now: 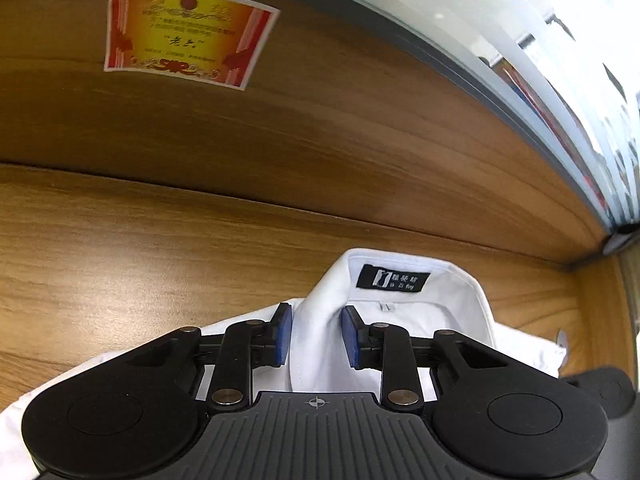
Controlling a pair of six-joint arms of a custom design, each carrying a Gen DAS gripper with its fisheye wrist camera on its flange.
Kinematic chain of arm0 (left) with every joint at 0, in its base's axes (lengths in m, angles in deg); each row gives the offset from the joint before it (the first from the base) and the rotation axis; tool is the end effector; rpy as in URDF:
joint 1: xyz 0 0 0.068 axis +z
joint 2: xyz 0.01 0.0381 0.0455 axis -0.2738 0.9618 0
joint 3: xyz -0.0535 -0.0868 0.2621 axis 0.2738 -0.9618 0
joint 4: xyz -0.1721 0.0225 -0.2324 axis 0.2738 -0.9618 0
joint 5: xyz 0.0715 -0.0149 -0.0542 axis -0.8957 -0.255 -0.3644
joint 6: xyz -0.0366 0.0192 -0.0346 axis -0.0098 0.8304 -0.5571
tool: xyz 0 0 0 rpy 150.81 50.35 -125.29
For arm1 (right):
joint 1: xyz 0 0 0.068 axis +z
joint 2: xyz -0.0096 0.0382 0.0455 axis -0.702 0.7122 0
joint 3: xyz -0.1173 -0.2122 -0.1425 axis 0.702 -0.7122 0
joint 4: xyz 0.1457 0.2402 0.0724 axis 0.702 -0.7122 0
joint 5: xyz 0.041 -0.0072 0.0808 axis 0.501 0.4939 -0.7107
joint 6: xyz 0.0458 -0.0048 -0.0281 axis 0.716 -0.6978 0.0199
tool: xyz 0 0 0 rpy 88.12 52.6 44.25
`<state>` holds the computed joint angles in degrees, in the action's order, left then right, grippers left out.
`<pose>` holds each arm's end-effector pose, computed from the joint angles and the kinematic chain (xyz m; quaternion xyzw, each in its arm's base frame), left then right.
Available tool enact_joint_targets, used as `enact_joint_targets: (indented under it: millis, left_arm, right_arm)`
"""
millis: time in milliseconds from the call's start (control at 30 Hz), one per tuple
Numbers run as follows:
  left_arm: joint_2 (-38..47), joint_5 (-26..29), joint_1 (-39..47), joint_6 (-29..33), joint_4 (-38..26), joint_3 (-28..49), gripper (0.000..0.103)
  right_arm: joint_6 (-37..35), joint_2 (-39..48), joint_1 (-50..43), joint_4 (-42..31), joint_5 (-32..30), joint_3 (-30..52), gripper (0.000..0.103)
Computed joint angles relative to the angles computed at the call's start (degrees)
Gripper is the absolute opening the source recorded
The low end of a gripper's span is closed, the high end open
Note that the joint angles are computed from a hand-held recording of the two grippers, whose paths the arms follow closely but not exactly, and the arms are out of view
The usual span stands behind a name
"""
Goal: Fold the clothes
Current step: 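Release the collar and lift both grippers above the shirt, then move the left gripper to the shirt sleeve and pinch its cuff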
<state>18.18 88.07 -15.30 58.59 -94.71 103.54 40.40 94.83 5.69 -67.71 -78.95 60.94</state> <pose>0.2708 -0.0176 0.1074 0.1634 0.9353 -0.2792 0.1433 0.1473 0.1682 0.1739 -0.1196 0.9481 0.1301 0.2645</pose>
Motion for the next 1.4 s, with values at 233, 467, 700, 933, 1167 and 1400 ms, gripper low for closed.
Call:
enact_joint_targets:
  millis: [233,467,700,933,1167,1400]
  left_arm:
    - [0.6,3.9,2.9,-3.6,-0.9,0.0,0.031]
    - [-7.1,7.1,6.7,4.2,-7.3,-0.6,0.033]
    - [-21.0,9.2,20.1,26.7,-23.6,-1.5,0.038]
    - [-21.4,6.0,46.7,59.5,-44.5,5.0,0.056]
    - [-10.4,0.3,66.4,75.7,-49.1,15.7,0.065]
    - [-1.1,-2.3,74.8,77.2,-40.0,20.8,0.070]
  right_arm:
    - [2.7,-10.8,2.9,-0.6,4.7,-4.8,0.009]
    - [6.0,-11.6,3.6,-4.3,7.1,-2.3,0.017]
    - [21.7,-16.7,15.1,-17.3,17.8,1.0,0.023]
    - [49.4,-12.9,35.2,-30.7,25.1,4.0,0.030]
    - [67.8,-2.6,46.0,-32.5,22.6,8.0,0.032]
    - [80.1,7.1,52.7,-35.1,21.6,15.0,0.042]
